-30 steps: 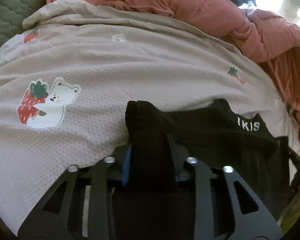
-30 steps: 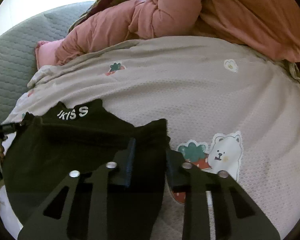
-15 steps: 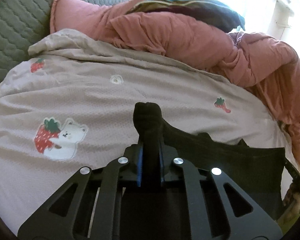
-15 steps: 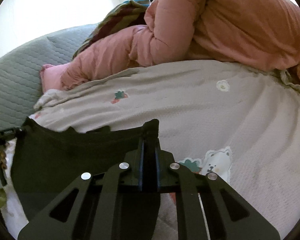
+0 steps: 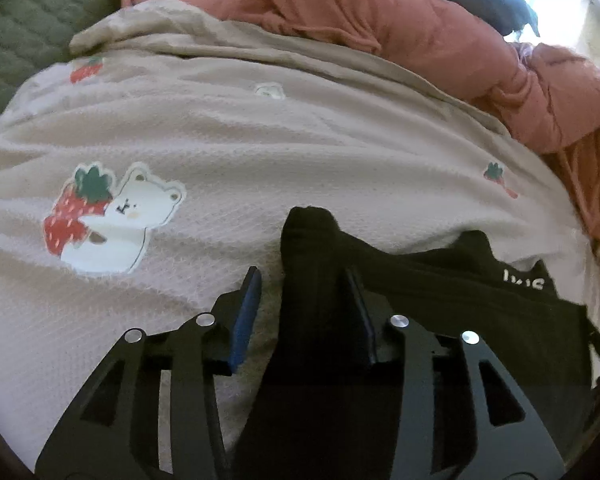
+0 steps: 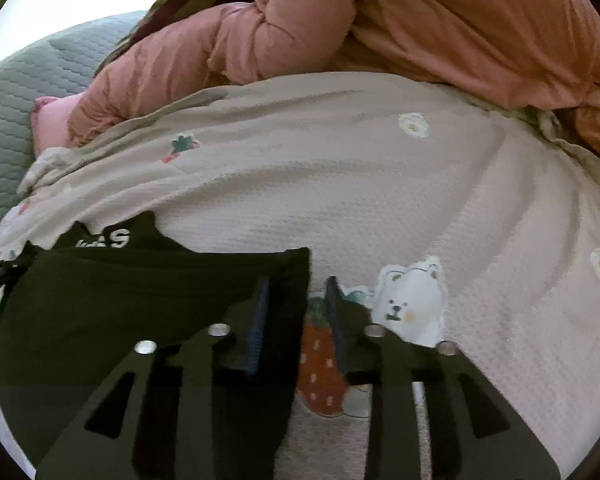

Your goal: Fold small clothes

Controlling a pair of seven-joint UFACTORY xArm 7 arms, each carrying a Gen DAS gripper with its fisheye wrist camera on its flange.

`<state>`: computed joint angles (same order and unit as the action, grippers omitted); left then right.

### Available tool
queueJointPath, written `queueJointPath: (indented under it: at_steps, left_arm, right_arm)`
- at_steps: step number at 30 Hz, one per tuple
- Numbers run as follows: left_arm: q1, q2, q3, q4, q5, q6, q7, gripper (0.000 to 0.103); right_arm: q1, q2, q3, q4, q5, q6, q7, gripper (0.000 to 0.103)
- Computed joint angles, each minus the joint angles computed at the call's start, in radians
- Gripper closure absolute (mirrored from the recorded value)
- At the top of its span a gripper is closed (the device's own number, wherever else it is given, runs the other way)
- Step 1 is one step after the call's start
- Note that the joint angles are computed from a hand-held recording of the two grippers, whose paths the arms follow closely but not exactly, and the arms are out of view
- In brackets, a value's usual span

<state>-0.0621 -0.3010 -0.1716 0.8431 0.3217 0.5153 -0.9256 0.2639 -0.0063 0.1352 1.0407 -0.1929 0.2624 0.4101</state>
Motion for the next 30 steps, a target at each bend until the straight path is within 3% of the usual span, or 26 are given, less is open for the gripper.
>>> queueJointPath:
  at_steps: [11,16,21,26,28,30]
  left_arm:
    - [0.011,-0.143,-0.078,-0.032,0.084,-0.004,-0.075,0.037]
    - [-0.022,-0.168,-0.097,-0.029,0.053,0.039,-0.036,0.034]
    - [-0.055,-0.200,-0.111,-0.054,0.011,0.065,-0.027,0.031]
    - [-0.080,-0.210,-0.134,-0.055,0.002,0.093,-0.011,0.027]
    - [-0.096,-0.215,-0.134,-0.059,-0.009,0.092,0.000,0.025]
    - [-0.105,-0.209,-0.144,-0.052,-0.011,0.106,0.009,0.024]
  right_arm:
    - [-0.032,-0.098,0.010,-0.098,-0.041,-0.099,0.062,0.052]
    - [-0.077,-0.134,0.066,-0.118,-0.150,-0.127,0.122,0.038]
    - [-0.107,-0.183,0.109,-0.143,-0.228,-0.176,0.148,0.037]
    - [-0.045,-0.226,0.089,-0.151,-0.141,-0.154,0.033,0.037]
    - [0.025,-0.256,0.053,-0.164,-0.062,-0.145,-0.061,0.025]
    - [0.023,-0.287,0.079,-0.182,-0.042,-0.145,-0.077,0.020]
